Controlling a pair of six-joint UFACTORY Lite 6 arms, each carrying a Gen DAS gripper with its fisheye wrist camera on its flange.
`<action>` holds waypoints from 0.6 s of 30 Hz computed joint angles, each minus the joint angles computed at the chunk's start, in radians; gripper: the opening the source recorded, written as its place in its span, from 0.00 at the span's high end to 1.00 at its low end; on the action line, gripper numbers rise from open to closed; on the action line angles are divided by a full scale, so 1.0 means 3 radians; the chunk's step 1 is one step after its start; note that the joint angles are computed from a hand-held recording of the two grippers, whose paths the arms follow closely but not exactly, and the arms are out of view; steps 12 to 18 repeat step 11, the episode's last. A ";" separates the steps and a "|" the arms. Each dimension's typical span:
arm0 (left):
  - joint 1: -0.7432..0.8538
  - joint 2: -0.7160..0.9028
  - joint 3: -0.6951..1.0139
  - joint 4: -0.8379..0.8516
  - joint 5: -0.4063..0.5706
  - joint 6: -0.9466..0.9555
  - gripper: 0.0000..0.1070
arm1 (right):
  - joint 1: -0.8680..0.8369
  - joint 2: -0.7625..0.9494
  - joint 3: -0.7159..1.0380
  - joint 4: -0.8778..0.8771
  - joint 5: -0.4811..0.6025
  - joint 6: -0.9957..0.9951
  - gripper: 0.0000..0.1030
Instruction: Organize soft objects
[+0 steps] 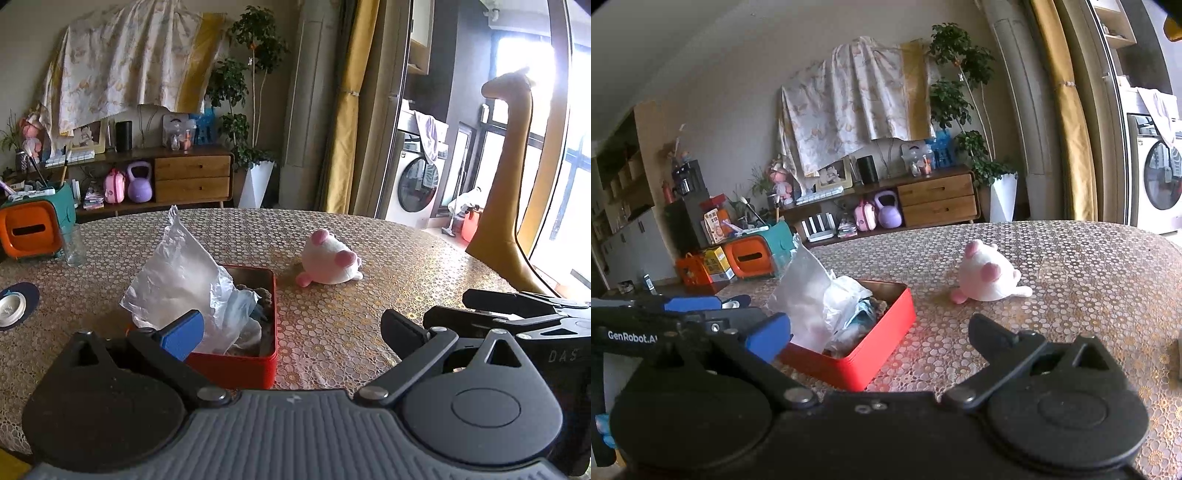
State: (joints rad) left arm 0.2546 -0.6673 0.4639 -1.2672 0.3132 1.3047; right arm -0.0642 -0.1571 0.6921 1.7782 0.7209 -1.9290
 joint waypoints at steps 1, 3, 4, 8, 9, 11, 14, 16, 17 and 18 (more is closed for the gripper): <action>0.0003 0.0004 0.0002 -0.0007 0.0001 0.0009 0.04 | 0.0006 -0.0002 -0.0005 -0.0001 -0.0003 0.0004 0.00; 0.0010 0.0017 0.0004 -0.0023 0.0010 0.0024 0.04 | 0.0021 -0.0002 -0.0007 0.0000 -0.0013 0.0012 0.00; 0.0003 0.0028 0.0007 -0.0011 0.0007 0.0006 0.04 | 0.0023 -0.0005 -0.0010 0.0002 -0.0014 0.0012 0.00; -0.0004 0.0033 0.0001 0.0086 -0.0007 -0.0110 0.04 | 0.0033 -0.0003 -0.0015 -0.0010 0.0009 0.0026 0.00; -0.0007 0.0040 0.0008 0.0110 -0.0006 -0.0138 0.04 | 0.0040 -0.0015 -0.0027 -0.0006 0.0009 0.0025 0.00; 0.0002 0.0056 0.0020 0.0126 0.0019 -0.0155 0.04 | 0.0045 -0.0024 -0.0040 -0.0001 0.0014 0.0026 0.00; 0.0002 0.0056 0.0020 0.0126 0.0019 -0.0155 0.04 | 0.0045 -0.0024 -0.0040 -0.0001 0.0014 0.0026 0.00; 0.0002 0.0056 0.0020 0.0126 0.0019 -0.0155 0.04 | 0.0045 -0.0024 -0.0040 -0.0001 0.0014 0.0026 0.00; 0.0002 0.0056 0.0020 0.0126 0.0019 -0.0155 0.04 | 0.0045 -0.0024 -0.0040 -0.0001 0.0014 0.0026 0.00; 0.0002 0.0056 0.0020 0.0126 0.0019 -0.0155 0.04 | 0.0045 -0.0024 -0.0040 -0.0001 0.0014 0.0026 0.00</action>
